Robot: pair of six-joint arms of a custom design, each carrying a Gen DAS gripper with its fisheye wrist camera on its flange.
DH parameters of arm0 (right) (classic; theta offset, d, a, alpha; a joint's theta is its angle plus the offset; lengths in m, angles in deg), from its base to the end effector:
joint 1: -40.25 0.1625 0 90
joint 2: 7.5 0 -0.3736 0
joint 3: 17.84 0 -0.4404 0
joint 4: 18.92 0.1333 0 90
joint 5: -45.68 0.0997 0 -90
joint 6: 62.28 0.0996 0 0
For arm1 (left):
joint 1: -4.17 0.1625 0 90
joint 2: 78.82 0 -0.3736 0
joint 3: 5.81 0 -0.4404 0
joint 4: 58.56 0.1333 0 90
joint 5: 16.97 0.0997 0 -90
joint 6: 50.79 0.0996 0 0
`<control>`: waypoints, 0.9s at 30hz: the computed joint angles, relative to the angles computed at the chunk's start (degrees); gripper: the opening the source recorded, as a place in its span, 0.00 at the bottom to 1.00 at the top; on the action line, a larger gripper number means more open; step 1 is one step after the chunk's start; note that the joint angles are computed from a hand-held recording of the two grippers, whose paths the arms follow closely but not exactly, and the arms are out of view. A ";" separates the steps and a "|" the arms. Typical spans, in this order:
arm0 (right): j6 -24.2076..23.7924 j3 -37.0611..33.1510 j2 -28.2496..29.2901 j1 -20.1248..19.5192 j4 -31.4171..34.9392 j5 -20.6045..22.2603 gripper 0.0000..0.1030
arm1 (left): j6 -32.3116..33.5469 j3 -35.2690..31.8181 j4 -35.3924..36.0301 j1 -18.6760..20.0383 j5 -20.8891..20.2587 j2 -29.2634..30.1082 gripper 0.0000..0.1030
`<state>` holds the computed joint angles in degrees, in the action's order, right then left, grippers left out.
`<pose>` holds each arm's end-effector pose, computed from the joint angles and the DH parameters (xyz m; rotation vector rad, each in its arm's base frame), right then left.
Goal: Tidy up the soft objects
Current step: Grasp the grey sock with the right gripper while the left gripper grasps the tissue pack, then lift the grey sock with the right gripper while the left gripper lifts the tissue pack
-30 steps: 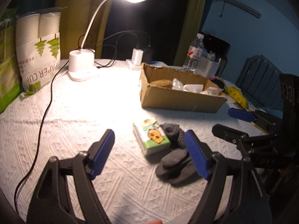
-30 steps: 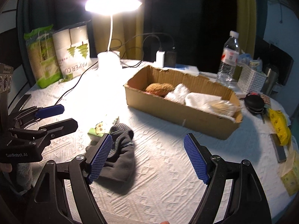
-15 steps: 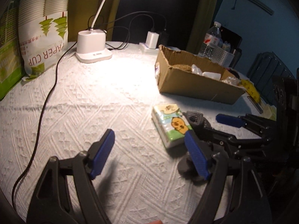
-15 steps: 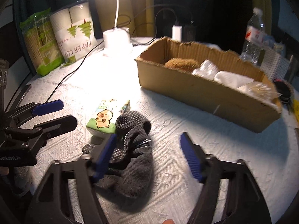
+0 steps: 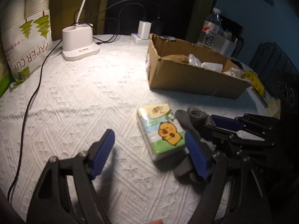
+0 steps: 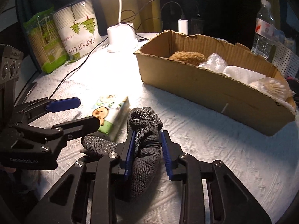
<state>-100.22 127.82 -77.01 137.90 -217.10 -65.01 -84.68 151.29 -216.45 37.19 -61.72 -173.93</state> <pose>0.1465 -0.3538 0.0588 0.8788 -2.4414 0.5943 -0.1235 -0.3236 0.0863 0.4528 2.4882 -0.8422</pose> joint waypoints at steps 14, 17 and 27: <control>-1.83 2.48 -7.81 -6.46 -0.32 3.31 0.29 | 3.65 -8.51 -2.93 3.08 -1.60 14.47 0.76; -1.82 3.02 -8.91 -7.50 -0.32 4.24 0.29 | 5.39 -8.95 -4.37 3.17 -2.11 15.56 0.76; -1.72 4.97 -11.54 -7.49 -1.55 4.53 0.29 | 5.83 -7.78 -4.58 -0.08 -2.54 14.84 0.48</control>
<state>-101.94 132.79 -88.56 130.41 -218.65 -60.48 -78.85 143.52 -221.03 37.12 -64.25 -159.09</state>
